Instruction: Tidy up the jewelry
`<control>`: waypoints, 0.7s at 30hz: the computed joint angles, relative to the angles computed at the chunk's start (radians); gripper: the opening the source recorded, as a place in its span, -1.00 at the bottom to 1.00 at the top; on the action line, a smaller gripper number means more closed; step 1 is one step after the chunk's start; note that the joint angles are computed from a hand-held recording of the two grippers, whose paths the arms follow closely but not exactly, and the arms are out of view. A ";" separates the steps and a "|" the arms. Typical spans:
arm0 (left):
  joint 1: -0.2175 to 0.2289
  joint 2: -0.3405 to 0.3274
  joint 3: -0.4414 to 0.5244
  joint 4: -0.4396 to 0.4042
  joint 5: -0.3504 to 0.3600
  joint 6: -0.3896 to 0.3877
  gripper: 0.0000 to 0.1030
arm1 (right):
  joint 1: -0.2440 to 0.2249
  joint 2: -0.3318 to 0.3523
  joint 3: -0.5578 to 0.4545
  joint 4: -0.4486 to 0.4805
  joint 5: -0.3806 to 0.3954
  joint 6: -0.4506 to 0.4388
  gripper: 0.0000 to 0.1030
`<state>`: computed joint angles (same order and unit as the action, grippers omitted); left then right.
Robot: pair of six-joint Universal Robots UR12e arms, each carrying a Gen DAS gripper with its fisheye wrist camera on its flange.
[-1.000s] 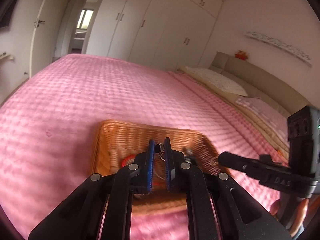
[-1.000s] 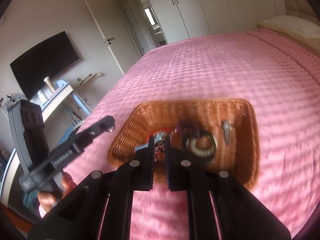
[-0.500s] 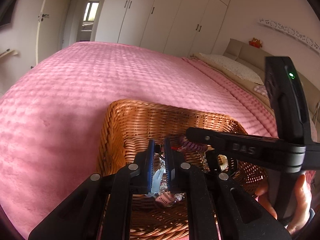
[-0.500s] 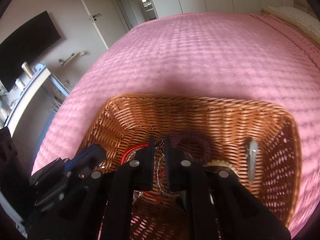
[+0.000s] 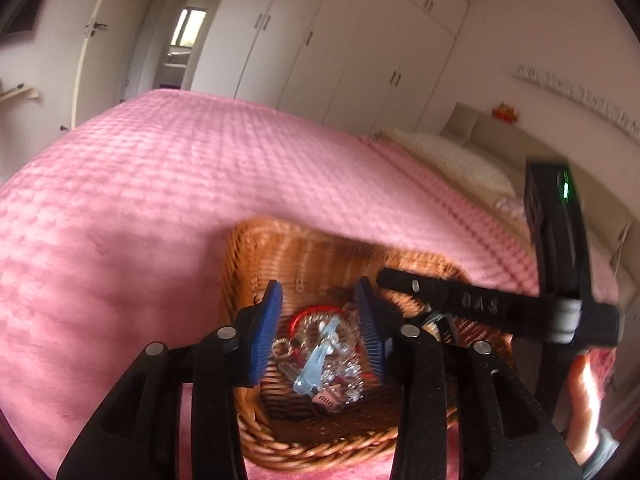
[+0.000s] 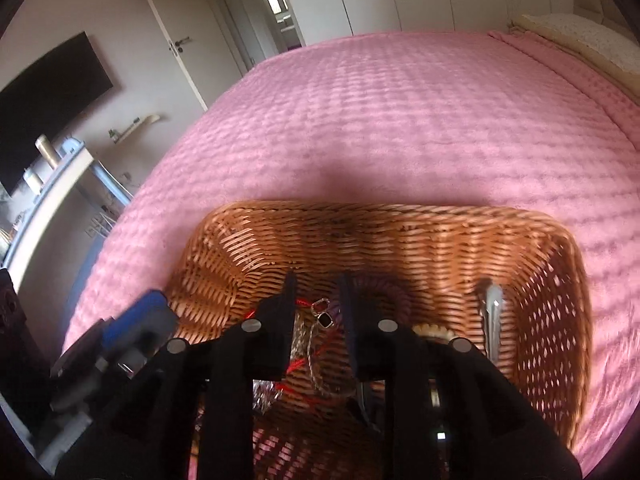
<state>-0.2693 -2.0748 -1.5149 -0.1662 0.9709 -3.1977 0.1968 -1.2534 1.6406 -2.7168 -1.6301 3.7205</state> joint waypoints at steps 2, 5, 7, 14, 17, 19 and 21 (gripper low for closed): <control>0.004 0.011 -0.013 0.035 -0.002 -0.017 -0.16 | 0.008 -0.020 0.019 -0.016 -0.019 -0.003 -0.37; 0.004 0.040 -0.047 0.079 0.025 -0.017 -0.13 | 0.028 -0.054 0.044 -0.033 -0.067 -0.016 -0.15; 0.003 0.063 -0.071 0.110 0.038 -0.018 -0.02 | 0.045 -0.090 0.070 -0.057 -0.099 -0.031 -0.10; -0.015 0.200 -0.218 0.240 0.114 0.049 0.40 | 0.136 -0.205 0.146 -0.136 -0.283 -0.090 0.15; -0.018 0.269 -0.288 0.274 0.146 0.083 0.40 | 0.177 -0.236 0.172 -0.159 -0.358 -0.101 0.16; -0.013 0.311 -0.326 0.286 0.141 0.084 0.40 | 0.213 -0.253 0.189 -0.174 -0.415 -0.102 0.19; -0.003 0.357 -0.368 0.309 0.127 0.082 0.49 | 0.245 -0.266 0.203 -0.181 -0.466 -0.094 0.33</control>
<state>-0.2719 -1.7180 -1.8828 0.1427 1.0977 -3.1160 0.4417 -1.5199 1.8437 -2.8979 -2.0966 3.6267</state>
